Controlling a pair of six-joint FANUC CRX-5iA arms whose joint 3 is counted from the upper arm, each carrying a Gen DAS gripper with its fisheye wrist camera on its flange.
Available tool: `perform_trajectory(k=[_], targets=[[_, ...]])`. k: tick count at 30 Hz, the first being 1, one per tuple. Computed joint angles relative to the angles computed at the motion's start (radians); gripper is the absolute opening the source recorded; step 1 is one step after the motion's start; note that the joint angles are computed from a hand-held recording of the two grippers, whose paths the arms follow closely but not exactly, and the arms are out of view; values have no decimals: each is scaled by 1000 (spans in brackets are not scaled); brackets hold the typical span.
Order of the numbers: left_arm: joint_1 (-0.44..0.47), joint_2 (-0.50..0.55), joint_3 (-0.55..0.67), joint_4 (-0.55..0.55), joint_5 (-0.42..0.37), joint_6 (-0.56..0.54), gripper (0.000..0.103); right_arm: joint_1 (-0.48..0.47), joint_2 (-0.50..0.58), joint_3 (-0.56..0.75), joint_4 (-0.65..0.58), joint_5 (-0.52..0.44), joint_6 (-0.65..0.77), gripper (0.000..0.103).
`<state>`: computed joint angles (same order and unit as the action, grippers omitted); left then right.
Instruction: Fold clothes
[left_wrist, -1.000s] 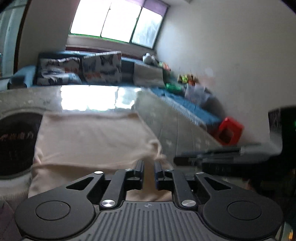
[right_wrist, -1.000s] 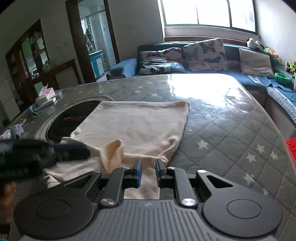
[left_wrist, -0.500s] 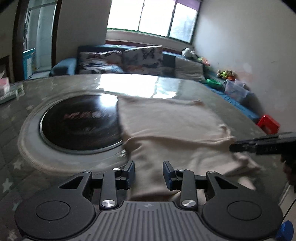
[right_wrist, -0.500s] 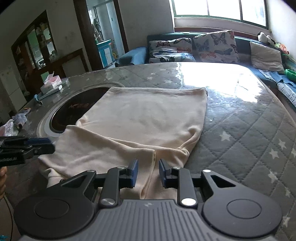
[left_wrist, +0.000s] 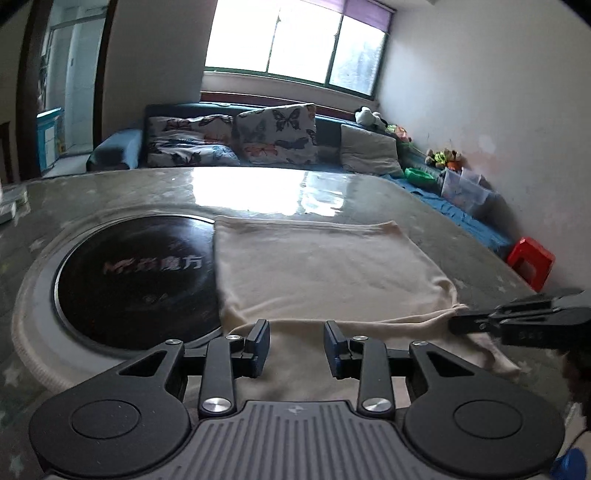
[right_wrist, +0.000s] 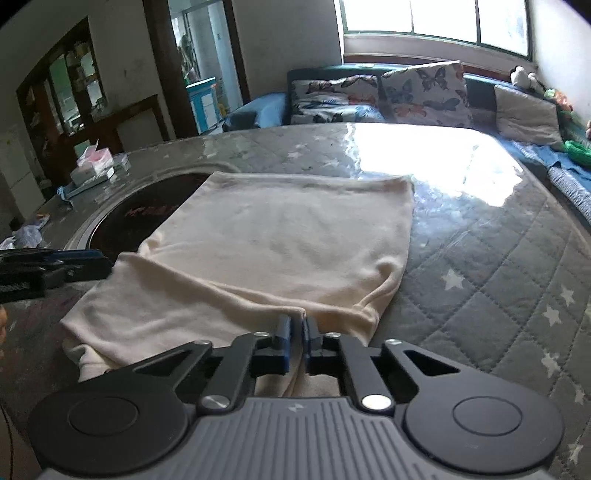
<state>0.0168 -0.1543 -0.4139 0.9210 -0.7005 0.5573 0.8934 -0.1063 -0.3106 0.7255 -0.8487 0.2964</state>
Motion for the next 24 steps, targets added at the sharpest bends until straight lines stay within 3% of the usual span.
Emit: perform_trajectory(k=[4, 8, 13, 17, 24], targets=[[-11, 29, 27, -69, 30, 72, 24, 9, 0, 2, 51, -14, -10, 2], [-11, 29, 20, -66, 53, 63, 24, 2, 3, 9, 29, -10, 4, 3], [-12, 39, 30, -90, 68, 81, 26, -16, -18, -25, 25, 44, -45, 16], [-11, 45, 30, -93, 82, 92, 28, -20, -14, -21, -11, 58, -17, 17], [-3, 46, 30, -114, 91, 115, 28, -9, 4, -11, 53, 24, -42, 1]])
